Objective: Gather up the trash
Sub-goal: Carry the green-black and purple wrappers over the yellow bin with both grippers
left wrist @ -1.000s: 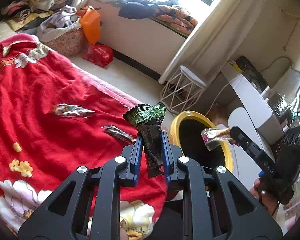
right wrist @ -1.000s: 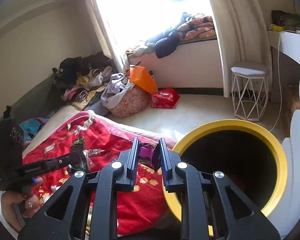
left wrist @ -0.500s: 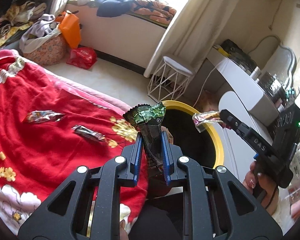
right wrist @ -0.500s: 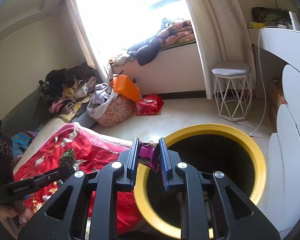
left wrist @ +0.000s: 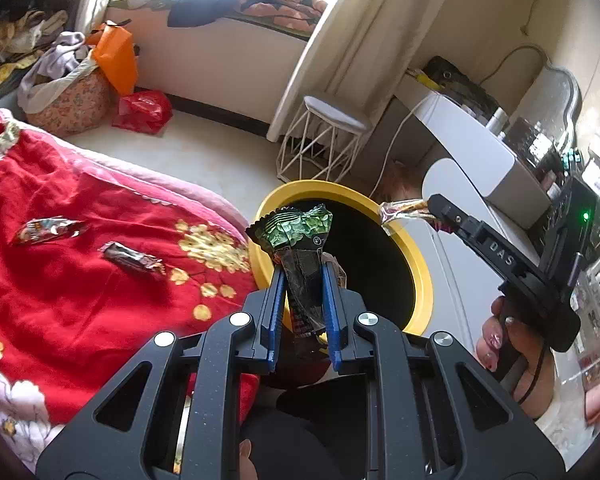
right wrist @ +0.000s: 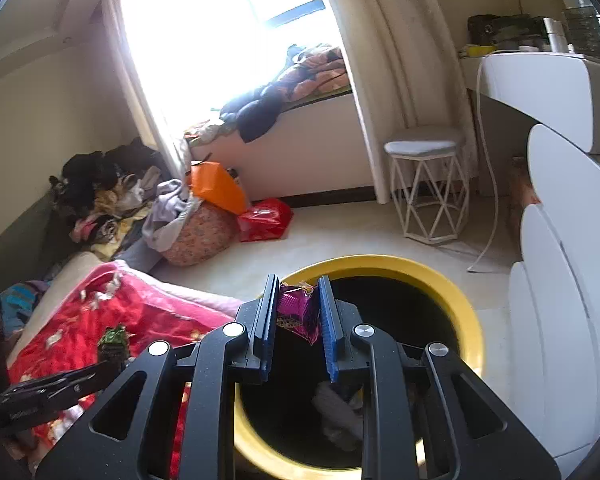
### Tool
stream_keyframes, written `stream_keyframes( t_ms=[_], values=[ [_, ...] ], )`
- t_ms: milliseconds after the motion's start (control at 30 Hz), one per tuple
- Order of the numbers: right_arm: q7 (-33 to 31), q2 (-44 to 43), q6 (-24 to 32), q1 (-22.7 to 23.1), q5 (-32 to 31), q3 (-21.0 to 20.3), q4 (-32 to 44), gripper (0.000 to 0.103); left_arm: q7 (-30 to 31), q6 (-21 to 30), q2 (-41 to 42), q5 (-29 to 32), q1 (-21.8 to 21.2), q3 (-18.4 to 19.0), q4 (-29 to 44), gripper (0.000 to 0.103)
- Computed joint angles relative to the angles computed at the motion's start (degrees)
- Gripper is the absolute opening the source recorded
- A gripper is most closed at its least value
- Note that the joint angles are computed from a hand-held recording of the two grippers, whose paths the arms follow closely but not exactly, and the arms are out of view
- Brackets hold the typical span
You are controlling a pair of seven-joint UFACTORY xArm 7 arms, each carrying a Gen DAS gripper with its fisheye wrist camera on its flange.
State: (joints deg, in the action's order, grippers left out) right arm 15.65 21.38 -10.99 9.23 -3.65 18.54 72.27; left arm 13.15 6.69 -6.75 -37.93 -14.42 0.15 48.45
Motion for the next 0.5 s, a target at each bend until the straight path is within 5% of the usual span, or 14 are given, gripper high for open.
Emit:
stream_keyframes(
  t_ms=[200,500],
  values=[
    [-0.58,-0.50,-0.39,9.64,3.08,-11.70,-0.34,0.019,-1.20,0.12,2.23,2.13,0.18,-1.64,1.79,0.013],
    [-0.91,0.33,0.66,12.11,5.61,-15.59,-0.11,0.019,-3.57,1.24,6.01,6.26,1.73,-4.27,5.10,0.013]
  ],
)
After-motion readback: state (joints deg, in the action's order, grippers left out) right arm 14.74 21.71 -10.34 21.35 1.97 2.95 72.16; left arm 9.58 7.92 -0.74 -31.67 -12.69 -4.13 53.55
